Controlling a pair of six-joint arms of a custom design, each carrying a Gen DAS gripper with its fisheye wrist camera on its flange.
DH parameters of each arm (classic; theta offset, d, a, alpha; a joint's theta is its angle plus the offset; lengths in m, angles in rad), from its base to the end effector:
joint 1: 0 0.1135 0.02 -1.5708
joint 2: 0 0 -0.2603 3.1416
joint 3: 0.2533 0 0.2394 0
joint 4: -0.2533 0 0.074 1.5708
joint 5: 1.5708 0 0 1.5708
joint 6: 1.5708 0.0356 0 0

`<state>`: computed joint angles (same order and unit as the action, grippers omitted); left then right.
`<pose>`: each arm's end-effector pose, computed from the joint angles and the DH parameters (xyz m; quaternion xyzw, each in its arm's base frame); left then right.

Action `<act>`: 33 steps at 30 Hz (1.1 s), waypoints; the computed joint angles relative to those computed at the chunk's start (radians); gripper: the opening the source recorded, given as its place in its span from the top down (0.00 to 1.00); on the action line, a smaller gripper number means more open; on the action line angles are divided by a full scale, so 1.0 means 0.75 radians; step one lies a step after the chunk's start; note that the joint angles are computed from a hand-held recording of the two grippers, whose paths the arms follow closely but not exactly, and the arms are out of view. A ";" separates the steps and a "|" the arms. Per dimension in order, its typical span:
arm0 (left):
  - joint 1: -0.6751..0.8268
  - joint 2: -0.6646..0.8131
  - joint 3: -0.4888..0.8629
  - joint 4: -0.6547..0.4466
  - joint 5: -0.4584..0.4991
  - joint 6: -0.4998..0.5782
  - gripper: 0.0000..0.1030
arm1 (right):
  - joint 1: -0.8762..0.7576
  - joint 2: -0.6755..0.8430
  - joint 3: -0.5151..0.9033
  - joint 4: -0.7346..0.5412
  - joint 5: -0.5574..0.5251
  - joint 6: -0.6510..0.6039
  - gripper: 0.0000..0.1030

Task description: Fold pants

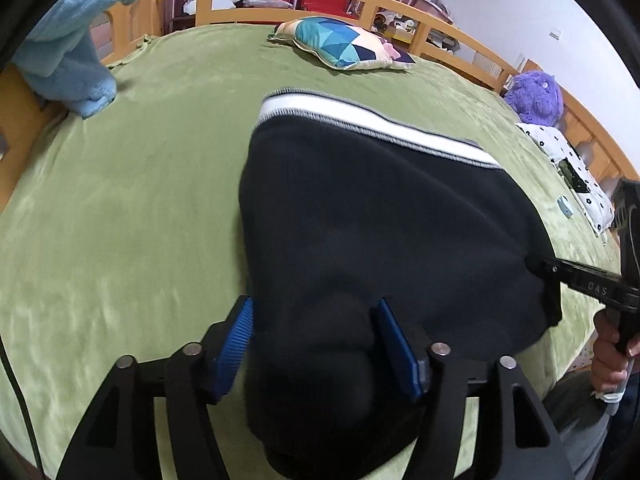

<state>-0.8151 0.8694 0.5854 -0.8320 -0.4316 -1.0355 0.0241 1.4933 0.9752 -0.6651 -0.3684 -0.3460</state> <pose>0.1055 -0.0902 0.2095 -0.1526 0.9406 -0.0504 0.2991 0.2710 0.0194 0.2111 -0.2122 0.9417 0.1471 0.2157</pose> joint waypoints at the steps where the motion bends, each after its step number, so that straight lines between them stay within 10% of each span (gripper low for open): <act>1: -0.053 0.023 0.005 -0.015 -0.032 -0.056 0.38 | 0.002 -0.029 -0.015 0.010 -0.020 -0.026 0.87; 6: -0.213 -0.058 0.059 -0.171 -0.099 -0.234 0.38 | -0.166 -0.084 0.022 -0.042 -0.280 0.020 0.89; 14: -0.312 -0.042 0.049 -0.174 -0.114 -0.327 0.38 | 0.018 -0.021 0.025 -0.054 0.190 0.050 0.78; 26: -0.417 -0.090 0.075 -0.272 -0.158 -0.400 0.35 | 0.182 -0.236 -0.204 -0.005 0.253 0.024 0.72; 33: -0.036 -0.101 0.094 -0.090 -0.075 0.009 0.35 | 0.057 -0.349 -0.107 0.036 0.021 -0.029 0.74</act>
<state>-0.8419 0.7936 0.6563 -0.8998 -0.4877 -1.0288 0.0669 1.2318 0.8951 -0.6381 -0.3528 -0.3678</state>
